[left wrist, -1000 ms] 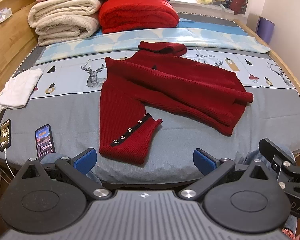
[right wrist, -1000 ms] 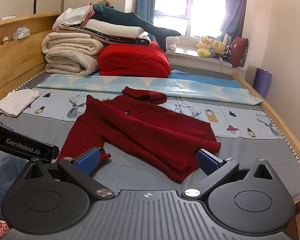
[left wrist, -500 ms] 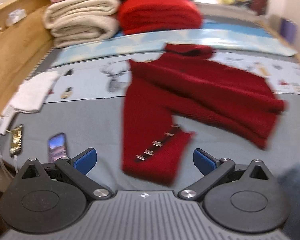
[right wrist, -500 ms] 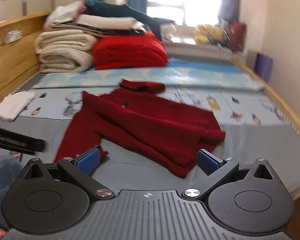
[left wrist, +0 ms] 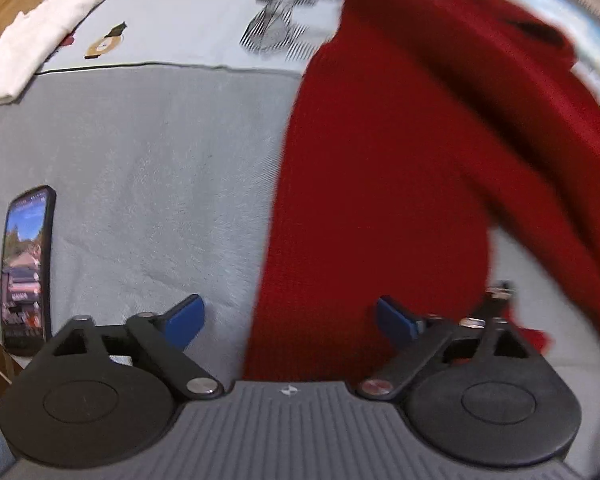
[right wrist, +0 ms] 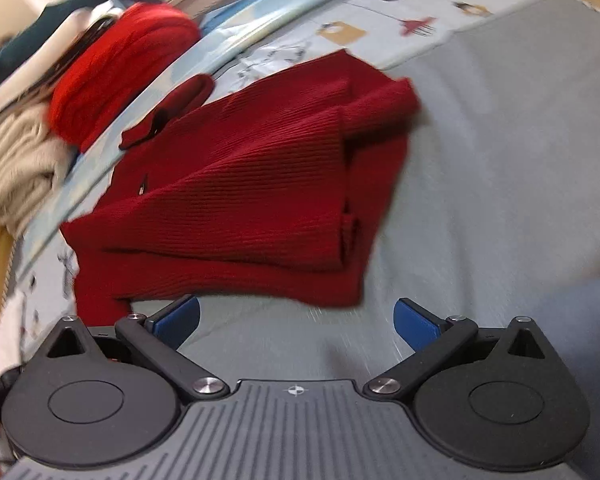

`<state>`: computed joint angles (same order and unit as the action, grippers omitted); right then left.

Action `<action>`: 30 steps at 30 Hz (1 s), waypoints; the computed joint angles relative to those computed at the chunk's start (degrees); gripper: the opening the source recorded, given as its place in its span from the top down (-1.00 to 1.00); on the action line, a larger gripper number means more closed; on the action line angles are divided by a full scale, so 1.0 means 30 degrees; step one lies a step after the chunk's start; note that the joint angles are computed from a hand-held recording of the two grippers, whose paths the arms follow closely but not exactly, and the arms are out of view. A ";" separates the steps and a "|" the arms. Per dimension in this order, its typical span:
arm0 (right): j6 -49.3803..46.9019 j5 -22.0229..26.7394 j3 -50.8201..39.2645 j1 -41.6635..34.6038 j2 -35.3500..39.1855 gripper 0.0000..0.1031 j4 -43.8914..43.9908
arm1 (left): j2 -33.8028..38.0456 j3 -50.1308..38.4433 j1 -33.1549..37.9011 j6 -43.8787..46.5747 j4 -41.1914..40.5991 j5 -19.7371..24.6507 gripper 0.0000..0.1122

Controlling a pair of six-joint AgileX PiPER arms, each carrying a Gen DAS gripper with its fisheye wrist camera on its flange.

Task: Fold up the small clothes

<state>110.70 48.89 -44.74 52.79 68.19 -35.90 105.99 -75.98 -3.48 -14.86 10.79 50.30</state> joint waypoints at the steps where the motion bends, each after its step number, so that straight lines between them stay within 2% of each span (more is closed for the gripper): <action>1: -0.0533 -0.1231 0.0281 -0.0854 0.0473 -0.98 -0.0060 | 0.0523 -0.0212 -0.0133 -0.0433 0.0711 -0.0049 -0.64; 3: -0.0839 -0.2864 0.0315 -0.2032 0.1616 -0.98 -0.0023 | 0.1171 -0.0317 0.0050 -0.0274 0.0708 -0.0219 -0.66; 6: -0.3168 -0.5918 0.0473 -0.4338 0.3099 -0.98 0.1882 | 0.1295 -0.0062 0.0173 -0.1195 0.0419 -0.0419 -0.70; 8: -0.4985 -0.7164 0.0088 -0.5321 0.4426 -0.98 0.3001 | 0.1068 -0.0163 0.0097 -0.0182 -0.0206 -0.0215 -0.33; 9: -0.5415 -0.7236 -0.0195 -0.5489 0.5027 -0.98 0.3140 | 0.0923 -0.0352 0.0122 0.0626 -0.0834 0.0079 0.08; 10: -0.6209 -0.7188 -0.0522 -0.5686 0.5571 -0.99 0.3646 | 0.0839 -0.0660 -0.0066 0.0670 -0.0809 0.0731 0.71; 11: -0.6287 -0.6977 -0.0905 -0.5737 0.6297 -0.99 0.3560 | 0.0705 -0.0820 -0.0482 0.0189 -0.0157 0.1373 0.88; 13: -0.4233 -0.5850 -0.1587 -0.4843 0.7120 -0.99 0.1098 | -0.0206 -0.0028 -0.1154 -0.0508 0.0813 0.1443 0.87; 14: -0.3306 -0.4585 -0.2106 -0.3983 0.7516 -0.98 -0.0812 | -0.0724 0.0539 -0.1261 -0.0764 0.1125 0.1186 0.87; 15: -0.3054 -0.3524 -0.2501 -0.3321 0.8105 -0.80 -0.2026 | -0.1157 0.0863 -0.1236 -0.0852 0.1206 0.1164 0.87; 16: -0.3370 -0.2840 -0.2749 -0.2964 0.8659 -0.40 -0.2477 | -0.1855 0.1376 -0.1077 -0.0883 0.1015 0.1149 0.88; 17: -0.3202 -0.1802 -0.3005 -0.2491 0.9066 -0.25 -0.2804 | -0.2410 0.1714 -0.1063 -0.0996 0.0775 0.1271 0.88; 18: -0.2271 -0.1496 -0.2648 -0.2042 0.8825 0.38 -0.3762 | -0.3030 0.1952 -0.0743 -0.0651 0.0367 0.1522 0.88; 19: -0.1667 -0.1806 -0.2097 -0.1916 0.8111 0.72 -0.4201 | -0.3801 0.2278 -0.0431 -0.0149 -0.0073 0.1783 0.88; 20: -0.1827 -0.2105 -0.1767 -0.1984 0.7353 0.72 -0.3918 | -0.4639 0.2562 -0.0229 0.0254 -0.0189 0.2175 0.88; 24: -0.1607 0.0181 -0.1656 -0.0228 0.4319 0.77 -0.2769 | -0.8416 0.3607 -0.0004 0.1983 -0.0417 0.4028 0.88; 25: -0.1636 0.0675 -0.1623 0.0408 0.3372 1.00 -0.2446 | -0.9053 0.3827 0.0300 0.2671 -0.0527 0.4234 0.88; 27: -0.1549 0.1943 -0.1601 0.2229 0.1728 1.00 -0.2169 | -1.0299 0.4600 0.0522 0.3361 -0.0389 0.4510 0.88; 30: -0.2127 0.4271 -0.2306 0.4466 0.1682 1.00 -0.0693 | -1.0826 0.5444 0.0706 0.3140 0.0933 0.5002 1.00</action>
<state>104.32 61.71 -51.66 66.19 73.24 -37.97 73.51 -59.64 -1.36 -5.44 13.59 65.30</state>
